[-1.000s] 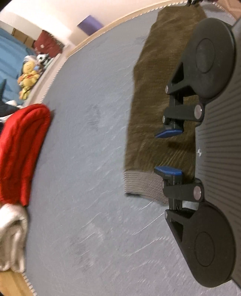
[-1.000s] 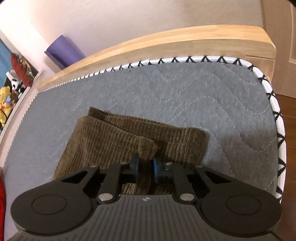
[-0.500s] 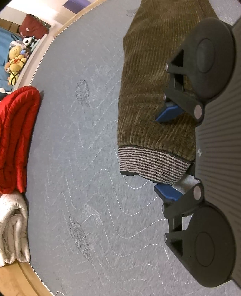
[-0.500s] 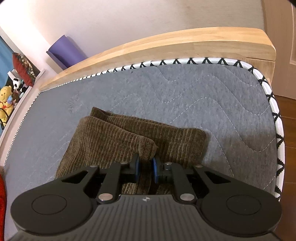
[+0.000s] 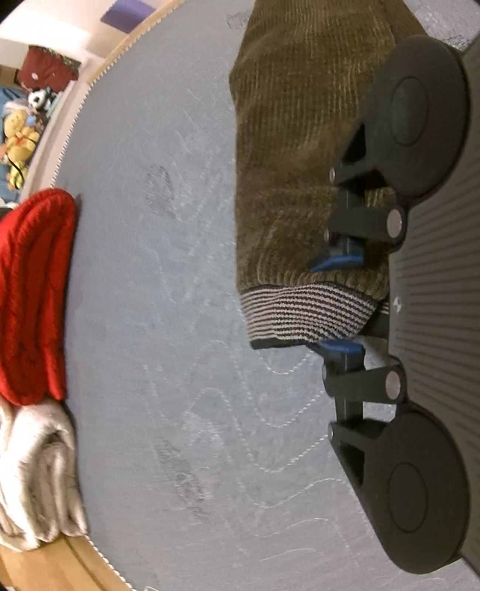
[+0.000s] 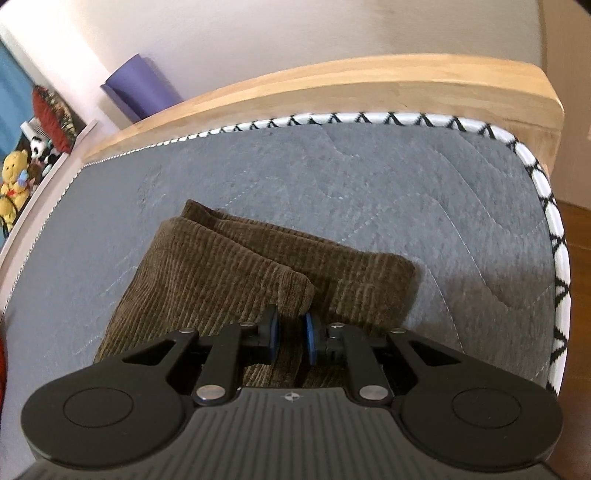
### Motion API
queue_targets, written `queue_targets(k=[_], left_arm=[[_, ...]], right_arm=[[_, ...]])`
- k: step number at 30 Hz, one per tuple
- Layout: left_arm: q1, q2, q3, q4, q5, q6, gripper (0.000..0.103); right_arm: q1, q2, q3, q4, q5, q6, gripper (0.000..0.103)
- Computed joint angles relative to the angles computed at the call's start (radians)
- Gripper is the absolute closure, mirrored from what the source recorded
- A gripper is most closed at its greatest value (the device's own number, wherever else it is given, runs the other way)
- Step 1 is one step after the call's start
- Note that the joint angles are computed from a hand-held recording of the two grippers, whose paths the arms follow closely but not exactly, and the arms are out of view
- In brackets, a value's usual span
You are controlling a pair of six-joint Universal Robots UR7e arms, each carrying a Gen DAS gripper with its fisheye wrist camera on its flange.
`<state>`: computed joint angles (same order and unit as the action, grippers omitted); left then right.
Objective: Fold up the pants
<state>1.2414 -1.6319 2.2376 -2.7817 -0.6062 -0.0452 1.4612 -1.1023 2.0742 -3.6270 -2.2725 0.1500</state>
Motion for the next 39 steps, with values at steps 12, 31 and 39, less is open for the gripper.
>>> queue_targets(k=[12, 31, 39], left_arm=[[-0.084, -0.195, 0.053, -0.023, -0.088, -0.007, 0.074], [-0.064, -0.176, 0.051, 0.156, -0.269, 0.182, 0.059], [-0.049, -0.106, 0.039, 0.348, -0.184, 0.246, 0.074]], right_arm=[[0.073, -0.065, 0.045, -0.284, 0.116, -0.092, 0.092], [0.096, 0.008, -0.041, -0.238, -0.183, -0.201, 0.078], [0.042, -0.055, -0.03, 0.197, -0.045, -0.05, 0.07]])
